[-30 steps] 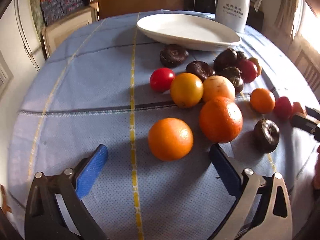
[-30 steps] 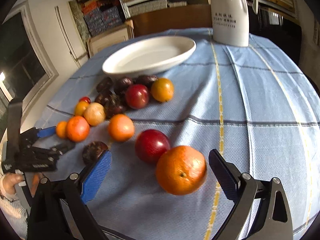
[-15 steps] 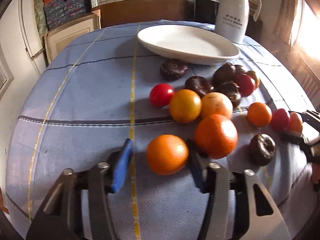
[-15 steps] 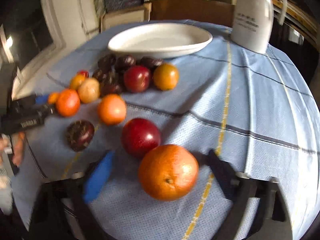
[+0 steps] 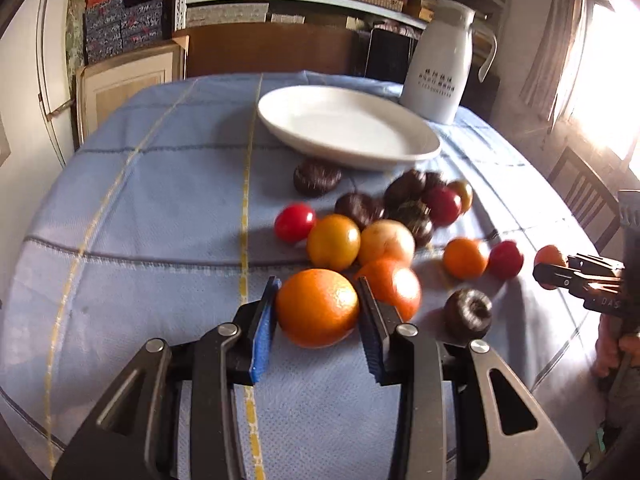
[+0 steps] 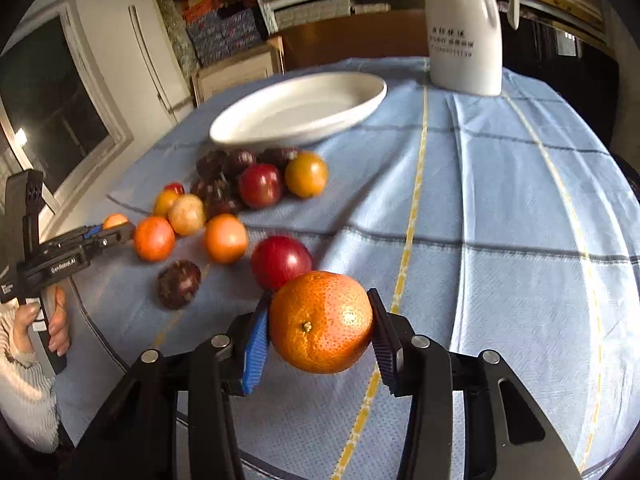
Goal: Organize fruits
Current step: 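Carry both oranges onto the white plate and open both tools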
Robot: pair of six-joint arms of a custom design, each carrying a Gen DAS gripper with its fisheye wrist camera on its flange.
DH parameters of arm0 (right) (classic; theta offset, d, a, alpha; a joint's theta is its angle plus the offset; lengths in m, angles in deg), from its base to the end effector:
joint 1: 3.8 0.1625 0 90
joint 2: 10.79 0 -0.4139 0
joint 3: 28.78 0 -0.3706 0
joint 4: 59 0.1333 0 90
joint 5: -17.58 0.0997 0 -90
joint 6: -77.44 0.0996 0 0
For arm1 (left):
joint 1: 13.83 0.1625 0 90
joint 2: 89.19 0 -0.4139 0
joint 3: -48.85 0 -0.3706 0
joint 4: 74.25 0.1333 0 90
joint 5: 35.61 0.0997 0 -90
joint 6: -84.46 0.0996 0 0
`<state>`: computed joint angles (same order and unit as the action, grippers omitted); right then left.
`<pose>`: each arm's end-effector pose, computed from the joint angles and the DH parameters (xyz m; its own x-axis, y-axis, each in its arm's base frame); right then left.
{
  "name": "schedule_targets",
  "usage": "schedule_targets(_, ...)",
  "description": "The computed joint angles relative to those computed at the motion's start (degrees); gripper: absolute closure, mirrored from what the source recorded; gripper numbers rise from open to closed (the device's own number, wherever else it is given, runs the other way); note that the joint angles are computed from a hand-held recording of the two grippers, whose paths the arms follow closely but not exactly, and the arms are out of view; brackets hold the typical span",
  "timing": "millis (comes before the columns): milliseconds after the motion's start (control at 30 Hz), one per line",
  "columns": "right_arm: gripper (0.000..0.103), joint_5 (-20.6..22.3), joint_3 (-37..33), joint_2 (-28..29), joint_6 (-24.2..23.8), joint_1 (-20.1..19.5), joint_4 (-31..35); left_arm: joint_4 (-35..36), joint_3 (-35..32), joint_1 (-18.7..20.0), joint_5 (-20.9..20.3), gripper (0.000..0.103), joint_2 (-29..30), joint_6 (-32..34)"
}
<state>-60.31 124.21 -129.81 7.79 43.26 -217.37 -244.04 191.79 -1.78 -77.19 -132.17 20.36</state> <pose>-0.0532 -0.2836 0.2933 -0.8040 -0.3649 0.4695 -0.5513 0.7532 -0.3588 -0.2593 -0.2678 -0.0168 -0.7761 0.1307 -0.6169 0.5033 0.7179 -0.4810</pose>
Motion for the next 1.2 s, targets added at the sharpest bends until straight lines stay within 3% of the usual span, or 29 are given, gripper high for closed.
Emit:
schedule_targets(67,0.057,-0.3,-1.5,1.4,2.9,3.3,0.0,1.1,-2.0,1.4,1.3,0.066,-0.9,2.6)
schedule_targets(200,0.057,-3.2,-5.2,9.5,10.8,14.5,-7.2,-1.7,-9.8,6.7,4.6,0.066,0.0,14.0)
schedule_targets(333,0.057,-9.1,-12.1,23.8,19.2,25.3,-15.9,-5.8,-19.5,12.9,4.3,0.066,4.1,25.8)
schedule_targets(467,0.057,-14.7,-19.5,35.7,24.0,29.9,-19.7,-5.6,-26.7,18.2,2.8,0.066,8.1,31.0)
schedule_targets(667,0.055,-18.0,-25.5,44.2,27.2,31.0,-20.0,-5.5,-30.7,23.6,0.2,0.066,10.8,33.5)
schedule_targets(767,0.049,-19.3,-25.6,45.5,26.4,31.3,-22.0,-6.4,-30.3,23.4,1.2,0.046,11.2,34.6)
schedule_targets(800,0.049,-18.8,-25.3,45.2,26.0,30.9,-22.6,-7.0,-29.8,23.0,2.0,0.041,11.2,34.7)
schedule_targets(933,0.049,-17.0,-24.3,42.8,26.1,30.3,-22.5,-9.4,-27.0,21.6,3.1,0.037,9.9,33.6)
schedule_targets(1033,0.038,-15.2,-21.3,39.3,25.3,29.1,-24.3,-11.0,-23.3,19.5,5.5,0.026,8.3,30.5)
schedule_targets(1100,0.030,-12.8,-18.2,36.1,24.9,27.2,-25.4,-11.5,-19.7,17.6,7.0,0.025,7.0,26.4)
schedule_targets(1200,0.028,-8.1,-13.7,30.4,24.0,22.1,-24.1,-10.4,-13.3,14.4,7.5,0.025,4.7,17.9)
